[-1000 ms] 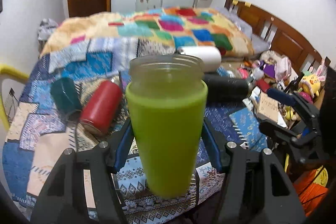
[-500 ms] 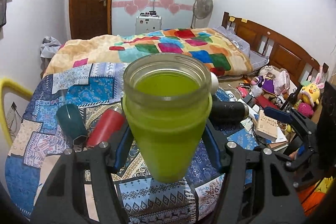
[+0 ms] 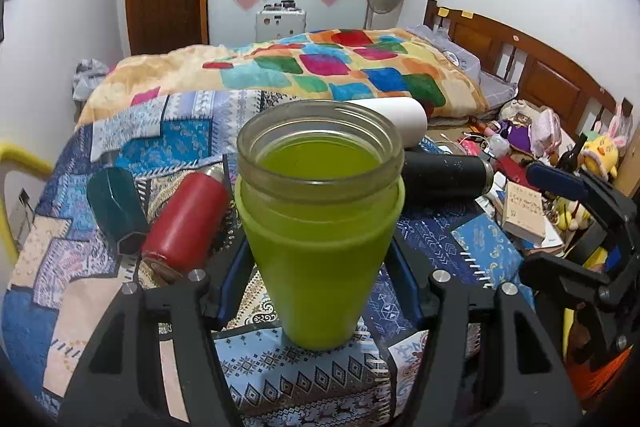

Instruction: Flip cup upright

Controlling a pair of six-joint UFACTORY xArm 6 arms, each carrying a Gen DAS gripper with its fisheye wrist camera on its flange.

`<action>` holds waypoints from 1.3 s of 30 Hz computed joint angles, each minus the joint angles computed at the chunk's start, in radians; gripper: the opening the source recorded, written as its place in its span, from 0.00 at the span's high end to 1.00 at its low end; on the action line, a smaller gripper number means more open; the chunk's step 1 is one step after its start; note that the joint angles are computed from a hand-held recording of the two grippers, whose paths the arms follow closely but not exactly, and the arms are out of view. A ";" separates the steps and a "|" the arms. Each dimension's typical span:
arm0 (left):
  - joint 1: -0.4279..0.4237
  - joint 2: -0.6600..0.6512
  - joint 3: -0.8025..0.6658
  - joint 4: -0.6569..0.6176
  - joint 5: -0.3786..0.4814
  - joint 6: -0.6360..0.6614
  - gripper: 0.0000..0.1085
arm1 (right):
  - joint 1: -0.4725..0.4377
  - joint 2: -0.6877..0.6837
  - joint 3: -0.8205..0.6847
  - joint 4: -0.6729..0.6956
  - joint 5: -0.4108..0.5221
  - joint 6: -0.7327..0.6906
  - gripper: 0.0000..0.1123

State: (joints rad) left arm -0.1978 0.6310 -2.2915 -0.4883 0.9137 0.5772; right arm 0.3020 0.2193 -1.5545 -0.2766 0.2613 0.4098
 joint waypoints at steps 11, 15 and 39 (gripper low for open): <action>0.001 -0.097 0.143 -0.029 -0.069 0.048 0.42 | 0.009 -0.040 0.019 -0.068 0.006 0.076 0.14; 0.016 -0.220 0.297 -0.104 -0.127 0.098 0.42 | 0.013 -0.076 0.034 -0.162 0.002 0.169 0.14; -0.036 -0.781 0.925 -0.642 -0.702 0.552 0.21 | 0.114 -0.260 0.086 -1.018 0.075 1.021 0.08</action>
State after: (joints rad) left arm -0.2337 -0.1505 -1.3661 -1.1306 0.2119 1.1295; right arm 0.4157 -0.0412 -1.4690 -1.2943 0.3364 1.4306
